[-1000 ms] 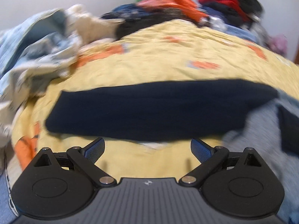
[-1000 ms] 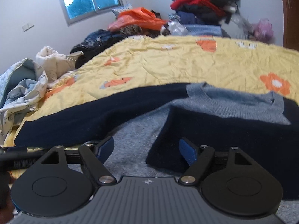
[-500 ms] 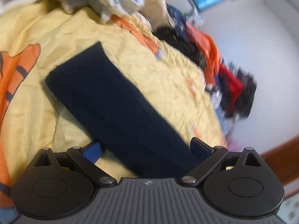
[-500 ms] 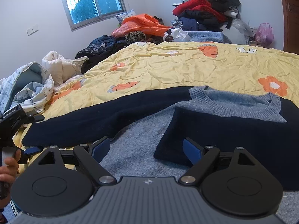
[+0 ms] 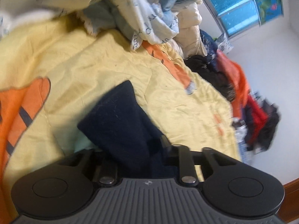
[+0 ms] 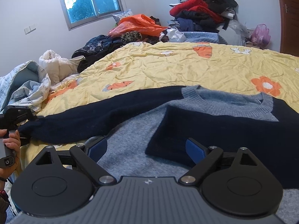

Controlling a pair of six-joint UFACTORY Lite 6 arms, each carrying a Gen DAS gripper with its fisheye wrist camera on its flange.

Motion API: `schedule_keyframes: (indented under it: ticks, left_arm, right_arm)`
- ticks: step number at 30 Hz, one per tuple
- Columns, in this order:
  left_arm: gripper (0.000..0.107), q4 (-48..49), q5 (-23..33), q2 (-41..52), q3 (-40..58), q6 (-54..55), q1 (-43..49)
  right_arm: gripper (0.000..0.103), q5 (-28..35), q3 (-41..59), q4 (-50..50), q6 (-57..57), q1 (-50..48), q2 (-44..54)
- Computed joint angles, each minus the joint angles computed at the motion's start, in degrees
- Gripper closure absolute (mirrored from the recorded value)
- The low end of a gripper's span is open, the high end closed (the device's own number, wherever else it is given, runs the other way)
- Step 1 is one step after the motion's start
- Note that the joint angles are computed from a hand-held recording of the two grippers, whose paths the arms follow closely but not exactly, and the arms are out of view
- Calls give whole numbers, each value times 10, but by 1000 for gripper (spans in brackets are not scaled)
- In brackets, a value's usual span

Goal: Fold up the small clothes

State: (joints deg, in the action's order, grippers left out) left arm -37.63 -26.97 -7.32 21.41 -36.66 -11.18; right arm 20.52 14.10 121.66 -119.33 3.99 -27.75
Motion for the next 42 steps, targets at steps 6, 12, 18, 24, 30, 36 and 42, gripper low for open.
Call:
schedule_keyframes:
  ticks: [6,12,18,24,30,36,42]
  left_arm:
    - [96,-340,-76,40,77,360,-123]
    - [97,-521,-214,76,204,647,-279]
    - [97,-520,-296,186,387,808,-397]
    - [97,-508,-255,311,557,889,-451]
    - [97,-537,-213,420,689,929,-488]
    - [97,-574,-190,500,778,983,-510]
    - [97,-581,-195,545,812,1014,-537]
  right_arm:
    - [11,34,-17,-86,58,-72,-15]
    - [11,77,-27,-156,93,-164,-24]
    - [10,133,-33,-202,99,-277,-14]
    - [10,184,-36,-242,94,-382,0]
    - [10,209,-32,-254,81,-446,19]
    - [10,240,-15,-260,60,-501,60]
    - [10,368,86,-339,149,-571,220]
